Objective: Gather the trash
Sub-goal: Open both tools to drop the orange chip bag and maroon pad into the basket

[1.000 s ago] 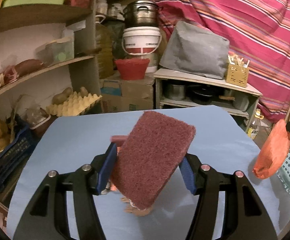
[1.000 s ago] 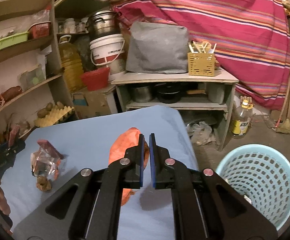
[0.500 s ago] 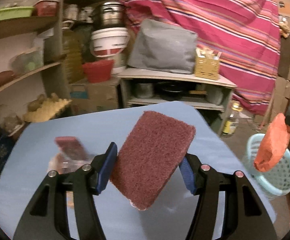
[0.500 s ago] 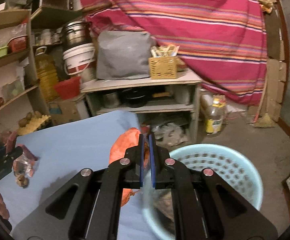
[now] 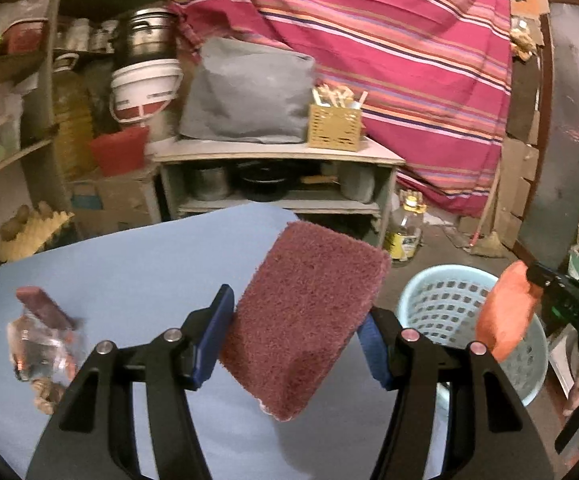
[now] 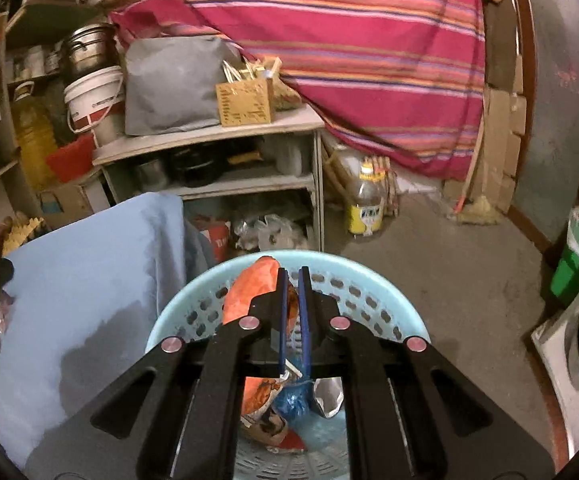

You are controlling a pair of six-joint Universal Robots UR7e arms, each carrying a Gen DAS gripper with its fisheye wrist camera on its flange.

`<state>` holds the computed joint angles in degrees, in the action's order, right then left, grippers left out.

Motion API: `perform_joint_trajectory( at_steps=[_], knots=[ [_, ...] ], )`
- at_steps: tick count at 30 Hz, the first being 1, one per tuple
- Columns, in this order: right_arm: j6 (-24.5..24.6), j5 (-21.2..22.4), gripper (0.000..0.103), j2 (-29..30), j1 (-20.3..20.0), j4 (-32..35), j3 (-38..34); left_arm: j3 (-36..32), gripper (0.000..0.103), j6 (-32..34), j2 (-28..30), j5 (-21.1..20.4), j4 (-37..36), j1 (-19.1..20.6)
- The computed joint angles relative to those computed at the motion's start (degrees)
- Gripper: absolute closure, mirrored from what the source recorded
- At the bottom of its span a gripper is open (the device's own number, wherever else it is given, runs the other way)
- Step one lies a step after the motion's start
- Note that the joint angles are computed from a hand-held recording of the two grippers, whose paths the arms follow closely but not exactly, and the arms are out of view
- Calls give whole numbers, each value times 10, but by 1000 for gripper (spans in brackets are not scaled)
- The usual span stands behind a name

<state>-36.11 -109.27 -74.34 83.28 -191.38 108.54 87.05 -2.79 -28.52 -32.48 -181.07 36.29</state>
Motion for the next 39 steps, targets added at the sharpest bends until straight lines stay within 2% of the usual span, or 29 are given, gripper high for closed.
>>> perform_joint_trajectory(
  at_steps=[2,3,4,6,8,10,15,21,27,31,33,35,39],
  knots=[
    [14,-3,77,-2,-3,20,-4,-19,44,9,18,0,7,-3],
    [17,-4,59,-2,-4,28,-7,-29,44,12,27,-4,12,-4],
    [18,-10,50,0,-4,30,-9,-34,44,13,31,-8,17,-5],
    [16,-20,49,4,-3,36,-15,-47,44,17,42,-13,23,-7],
    [22,-29,44,6,-5,48,-19,-59,44,20,50,-22,31,-7],
    [29,-32,31,3,-5,48,-19,-71,44,25,60,-30,42,-9],
    [43,-20,18,-21,-18,30,-6,-110,44,35,94,-51,72,-13],
    [67,-5,13,-46,-40,36,-1,-162,44,25,134,-81,113,-10],
    [104,12,12,-60,-54,50,-3,-220,44,-22,164,-113,194,2],
    [99,4,12,-58,-54,51,-5,-241,43,-37,172,-134,227,8],
    [93,-4,12,-55,-53,48,-7,-243,38,-39,173,-136,228,9],
    [93,-4,12,-55,-53,47,-7,-241,26,-34,172,-136,220,8],
    [105,-6,12,-54,-54,48,-7,-222,25,-36,158,-140,216,8]
  ],
)
